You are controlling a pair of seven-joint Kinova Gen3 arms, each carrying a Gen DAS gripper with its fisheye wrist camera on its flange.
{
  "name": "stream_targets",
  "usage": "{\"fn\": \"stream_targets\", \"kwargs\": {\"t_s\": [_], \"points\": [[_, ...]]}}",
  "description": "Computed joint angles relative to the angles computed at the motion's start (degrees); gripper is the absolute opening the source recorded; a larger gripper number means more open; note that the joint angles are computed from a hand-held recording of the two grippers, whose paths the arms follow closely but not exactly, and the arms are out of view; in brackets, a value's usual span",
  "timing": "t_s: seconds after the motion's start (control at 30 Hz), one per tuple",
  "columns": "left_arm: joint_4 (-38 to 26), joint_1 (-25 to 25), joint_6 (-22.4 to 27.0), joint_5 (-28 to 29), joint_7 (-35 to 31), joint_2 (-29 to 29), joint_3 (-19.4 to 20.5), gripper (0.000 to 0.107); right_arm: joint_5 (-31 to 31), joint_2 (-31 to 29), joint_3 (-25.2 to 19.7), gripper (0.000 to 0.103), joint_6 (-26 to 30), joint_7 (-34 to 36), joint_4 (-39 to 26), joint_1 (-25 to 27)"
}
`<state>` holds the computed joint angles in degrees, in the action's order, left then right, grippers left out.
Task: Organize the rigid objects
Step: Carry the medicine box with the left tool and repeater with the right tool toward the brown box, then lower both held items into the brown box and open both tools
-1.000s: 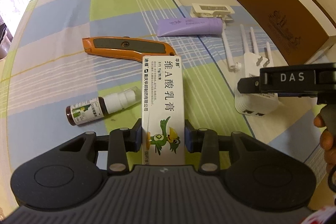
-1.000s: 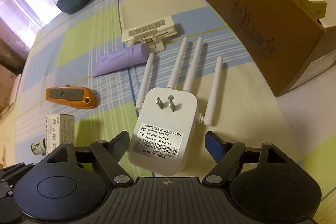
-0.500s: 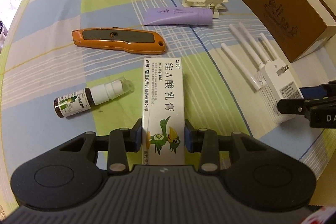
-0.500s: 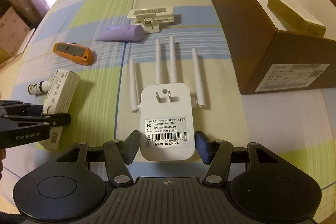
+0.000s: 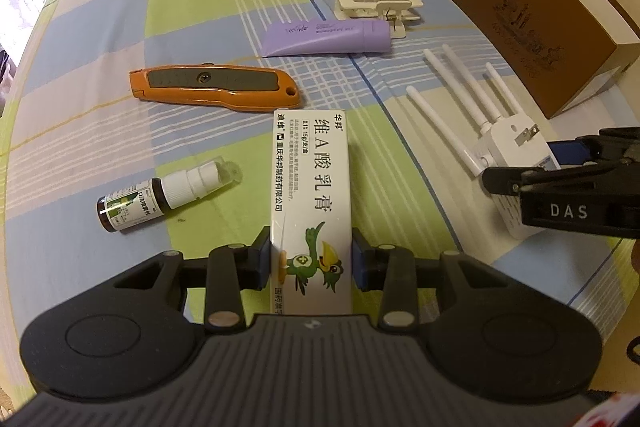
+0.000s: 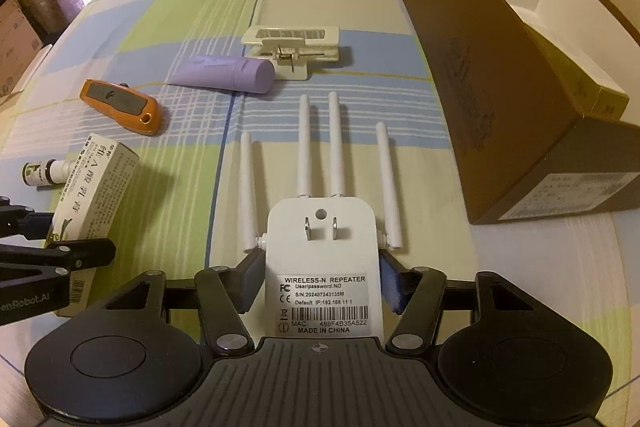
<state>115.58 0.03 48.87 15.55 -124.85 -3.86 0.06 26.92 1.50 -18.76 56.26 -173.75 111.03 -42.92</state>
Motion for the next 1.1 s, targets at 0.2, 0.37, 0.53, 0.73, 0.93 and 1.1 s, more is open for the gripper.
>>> {"fn": "stream_targets", "kwargs": {"t_s": [0.2,0.37,0.53,0.73,0.93,1.1], "points": [[0.4,0.3,-0.5,-0.5,1.1,-1.1,0.2,0.034,0.9,-2.2,-1.2,0.052,-1.7,-0.5,2.2,-0.3],[0.4,1.0,-0.3,-0.2,1.8,-2.5,0.3,0.034,1.5,-5.2,-3.2,0.052,-1.3,-1.5,2.8,-0.2],[-0.6,1.9,0.8,1.5,2.0,-4.3,-0.1,0.034,2.6,-9.5,-6.3,0.052,0.3,-2.0,2.1,0.9],[-3.2,3.7,1.6,4.6,2.6,-6.4,0.0,0.034,3.5,-13.9,-9.8,0.052,3.6,-1.1,0.1,4.3],[-6.9,6.8,1.5,7.4,4.4,-6.2,2.0,0.034,2.5,-19.1,-10.1,0.052,5.7,2.4,-0.6,9.3],[-10.8,9.9,-0.1,6.7,9.5,-3.4,5.4,0.034,-0.3,-24.1,-5.4,0.052,5.1,8.7,0.9,12.9]]}}
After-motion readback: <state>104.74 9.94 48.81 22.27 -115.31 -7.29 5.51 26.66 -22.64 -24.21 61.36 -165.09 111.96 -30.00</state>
